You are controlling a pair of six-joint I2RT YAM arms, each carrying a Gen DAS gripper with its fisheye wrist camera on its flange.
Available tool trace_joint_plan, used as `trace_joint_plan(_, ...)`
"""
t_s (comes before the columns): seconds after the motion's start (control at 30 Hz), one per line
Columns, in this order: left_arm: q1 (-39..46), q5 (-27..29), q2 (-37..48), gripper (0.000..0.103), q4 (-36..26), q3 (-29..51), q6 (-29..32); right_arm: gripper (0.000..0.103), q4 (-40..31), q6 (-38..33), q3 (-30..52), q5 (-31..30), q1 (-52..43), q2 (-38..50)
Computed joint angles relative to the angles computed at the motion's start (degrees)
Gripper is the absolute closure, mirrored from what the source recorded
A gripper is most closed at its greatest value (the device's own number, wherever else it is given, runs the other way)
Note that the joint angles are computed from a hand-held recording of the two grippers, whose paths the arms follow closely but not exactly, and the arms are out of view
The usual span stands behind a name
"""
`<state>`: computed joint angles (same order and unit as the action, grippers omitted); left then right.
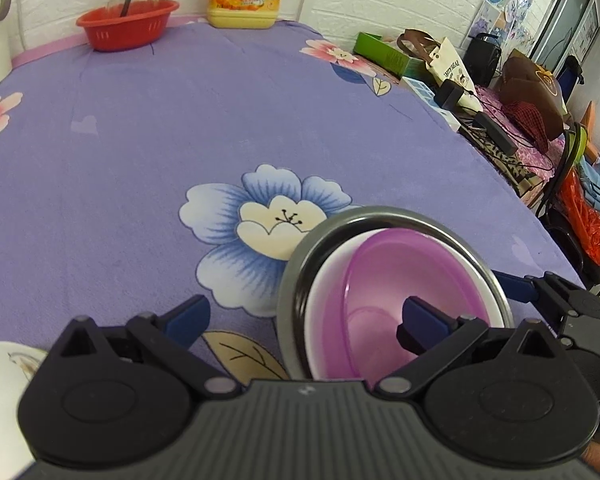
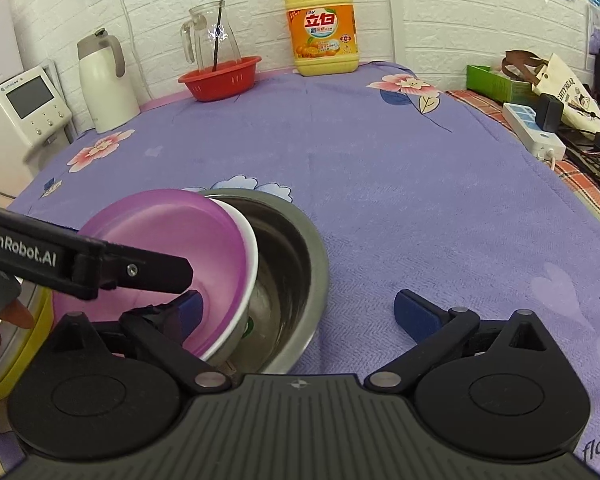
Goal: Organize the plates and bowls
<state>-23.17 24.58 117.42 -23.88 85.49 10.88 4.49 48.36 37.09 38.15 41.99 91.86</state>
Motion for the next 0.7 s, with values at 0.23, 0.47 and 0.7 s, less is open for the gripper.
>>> trace_joint_plan(0.23,-0.2,-0.2,-0.5,0.005,0.8,-0.7,-1.8,0.000,-2.4,3.8,1.7,-0.2,0.8,-0.1)
trace_joint_plan(0.47,-0.1,0.5,-0.1,0.029,0.5,-0.8,-1.0,0.000,-1.0,3.9,1.3,1.5,2.2,0.5)
trace_joint_plan(0.7,-0.6,1.6,-1.2,0.043,4.2,-3.6,-2.4,0.000,4.3,2.6,0.0,3.3,3.9,1.8)
